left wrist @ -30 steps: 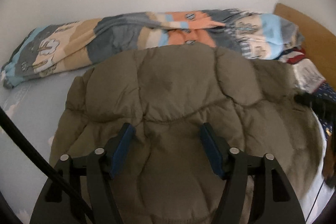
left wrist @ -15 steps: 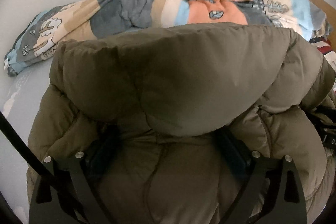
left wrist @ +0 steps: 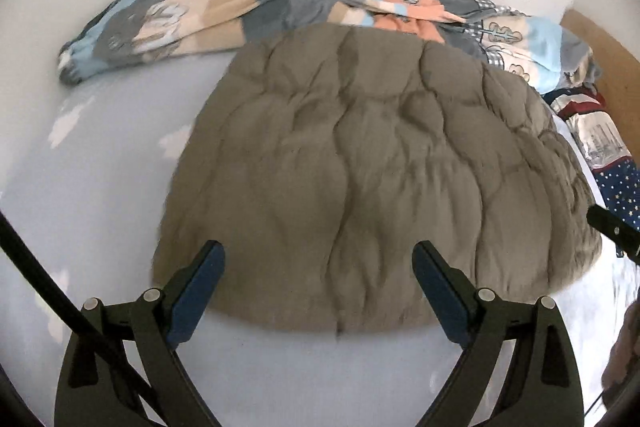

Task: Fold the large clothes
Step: 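Press both grippers onto the folded jacket to flatten it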

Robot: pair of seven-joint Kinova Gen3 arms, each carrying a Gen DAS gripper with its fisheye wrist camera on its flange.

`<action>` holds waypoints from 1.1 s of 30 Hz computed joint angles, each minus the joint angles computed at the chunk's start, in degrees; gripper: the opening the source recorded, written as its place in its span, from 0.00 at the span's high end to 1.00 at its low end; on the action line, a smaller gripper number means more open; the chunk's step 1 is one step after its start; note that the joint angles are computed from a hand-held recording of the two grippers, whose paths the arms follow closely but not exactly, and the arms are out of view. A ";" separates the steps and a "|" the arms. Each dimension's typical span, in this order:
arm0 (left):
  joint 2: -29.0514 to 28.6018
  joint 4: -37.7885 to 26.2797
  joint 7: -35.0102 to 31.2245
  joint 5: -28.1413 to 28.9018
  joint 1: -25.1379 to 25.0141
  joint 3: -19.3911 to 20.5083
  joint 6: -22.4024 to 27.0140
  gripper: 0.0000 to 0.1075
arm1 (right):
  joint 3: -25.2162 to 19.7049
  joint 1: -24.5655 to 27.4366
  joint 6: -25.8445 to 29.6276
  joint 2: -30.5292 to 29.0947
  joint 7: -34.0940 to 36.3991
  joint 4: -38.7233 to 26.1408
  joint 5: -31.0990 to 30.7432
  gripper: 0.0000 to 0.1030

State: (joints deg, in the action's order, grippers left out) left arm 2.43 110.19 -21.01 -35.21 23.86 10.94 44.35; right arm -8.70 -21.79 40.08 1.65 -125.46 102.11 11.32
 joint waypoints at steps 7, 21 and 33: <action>-4.49 5.87 16.09 -9.61 -1.16 6.38 3.40 0.12 | -12.89 5.95 2.04 -6.65 -15.90 4.60 6.04 0.25; 6.34 0.33 4.22 -5.71 1.12 -2.09 4.12 0.10 | -10.12 0.77 0.24 3.46 -22.38 3.66 14.80 0.44; 2.51 1.00 -3.81 1.89 -1.47 -4.38 0.07 0.08 | -7.32 0.08 0.28 3.45 -19.45 3.60 10.18 0.36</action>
State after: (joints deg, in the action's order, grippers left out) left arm 4.95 111.19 -24.82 -33.31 22.39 6.55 44.42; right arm -16.01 -21.71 40.36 5.10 -144.91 105.71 21.50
